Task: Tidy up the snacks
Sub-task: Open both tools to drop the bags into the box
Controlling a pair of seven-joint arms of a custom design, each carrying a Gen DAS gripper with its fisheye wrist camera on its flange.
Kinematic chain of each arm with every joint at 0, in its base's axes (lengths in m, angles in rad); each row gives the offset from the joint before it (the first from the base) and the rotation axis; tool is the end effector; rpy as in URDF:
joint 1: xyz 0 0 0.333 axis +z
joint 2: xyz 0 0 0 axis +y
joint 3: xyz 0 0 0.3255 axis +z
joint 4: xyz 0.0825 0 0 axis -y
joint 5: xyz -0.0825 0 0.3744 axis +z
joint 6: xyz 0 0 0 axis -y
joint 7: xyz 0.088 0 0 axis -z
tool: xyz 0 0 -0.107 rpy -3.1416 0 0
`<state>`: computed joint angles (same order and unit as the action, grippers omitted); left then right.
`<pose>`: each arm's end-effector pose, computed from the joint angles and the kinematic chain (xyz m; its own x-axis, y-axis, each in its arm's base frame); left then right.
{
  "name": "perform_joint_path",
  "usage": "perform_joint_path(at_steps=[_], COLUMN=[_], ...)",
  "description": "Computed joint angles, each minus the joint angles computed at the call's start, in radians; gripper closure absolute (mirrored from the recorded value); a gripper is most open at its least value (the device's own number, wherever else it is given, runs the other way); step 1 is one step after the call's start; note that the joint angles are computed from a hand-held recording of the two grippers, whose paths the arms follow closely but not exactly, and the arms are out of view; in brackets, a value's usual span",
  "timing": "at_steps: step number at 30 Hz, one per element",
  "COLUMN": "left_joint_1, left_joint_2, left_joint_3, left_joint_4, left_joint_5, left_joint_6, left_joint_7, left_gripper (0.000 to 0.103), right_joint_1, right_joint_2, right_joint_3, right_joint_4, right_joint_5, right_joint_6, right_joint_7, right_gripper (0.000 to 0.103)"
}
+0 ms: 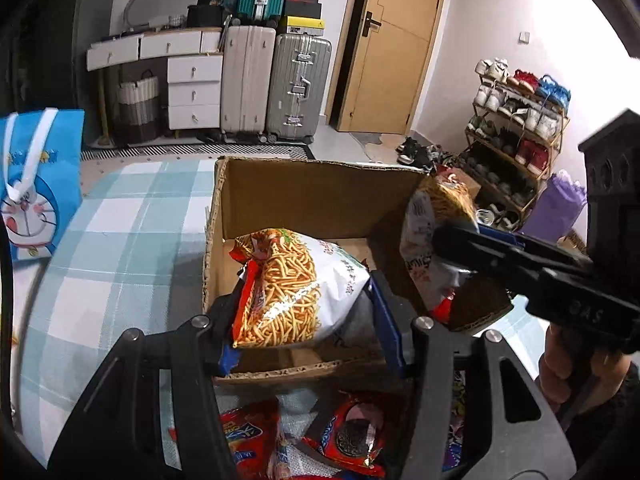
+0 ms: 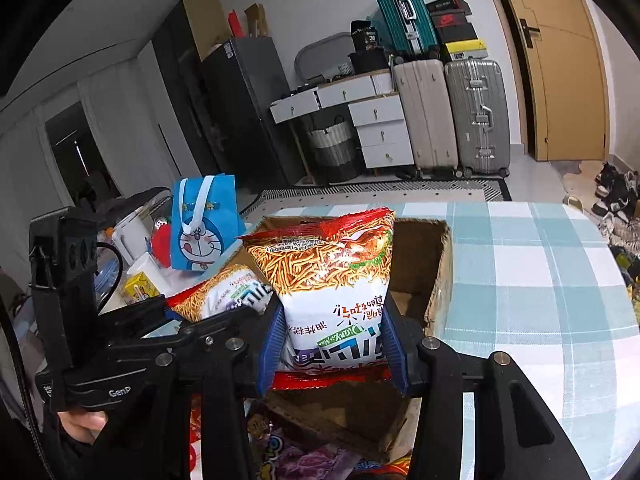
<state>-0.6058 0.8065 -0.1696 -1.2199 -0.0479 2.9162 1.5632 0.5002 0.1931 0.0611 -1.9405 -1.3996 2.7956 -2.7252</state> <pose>0.6099 -0.5218 0.4138 -0.6332 -0.7550 0.1704 -0.5656 0.3012 -0.7677 0.5005 0.3664 0.4444 -0.0566 -0.9507 -0.3049 -0.5664 0.2820 -0.7744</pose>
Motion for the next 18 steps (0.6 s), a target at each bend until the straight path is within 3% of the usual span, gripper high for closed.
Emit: perform_joint_path(at_steps=[6,10,14,17,18], left_joint_1=[-0.012,-0.044,-0.05,-0.037,-0.036], left_joint_2=[0.004,0.0,-0.052,-0.094,-0.111], left_joint_3=[-0.009,0.03,0.041,0.026,0.029], left_joint_4=[0.003,-0.002,-0.087,-0.151,-0.175], left_joint_5=[0.002,0.025,0.039,0.036,0.034], left_joint_6=[-0.009,-0.001,0.047,0.102,0.119], left_joint_7=[0.008,-0.02,-0.038,-0.024,-0.024], left_gripper=[0.051,0.051,0.05,0.041,0.031], right_joint_1=[-0.016,-0.031,-0.029,-0.016,-0.011], right_joint_2=[0.002,0.0,0.003,-0.008,-0.016], right_joint_3=[-0.011,-0.019,-0.001,-0.003,0.0], right_joint_4=[-0.014,-0.022,-0.02,-0.026,-0.031], right_joint_5=[-0.003,-0.033,0.077,0.088,0.089], right_joint_6=[0.035,0.072,0.033,0.03,0.026], right_joint_7=[0.008,0.04,-0.103,-0.118,-0.126], right_gripper=[0.058,0.058,0.057,0.052,0.051])
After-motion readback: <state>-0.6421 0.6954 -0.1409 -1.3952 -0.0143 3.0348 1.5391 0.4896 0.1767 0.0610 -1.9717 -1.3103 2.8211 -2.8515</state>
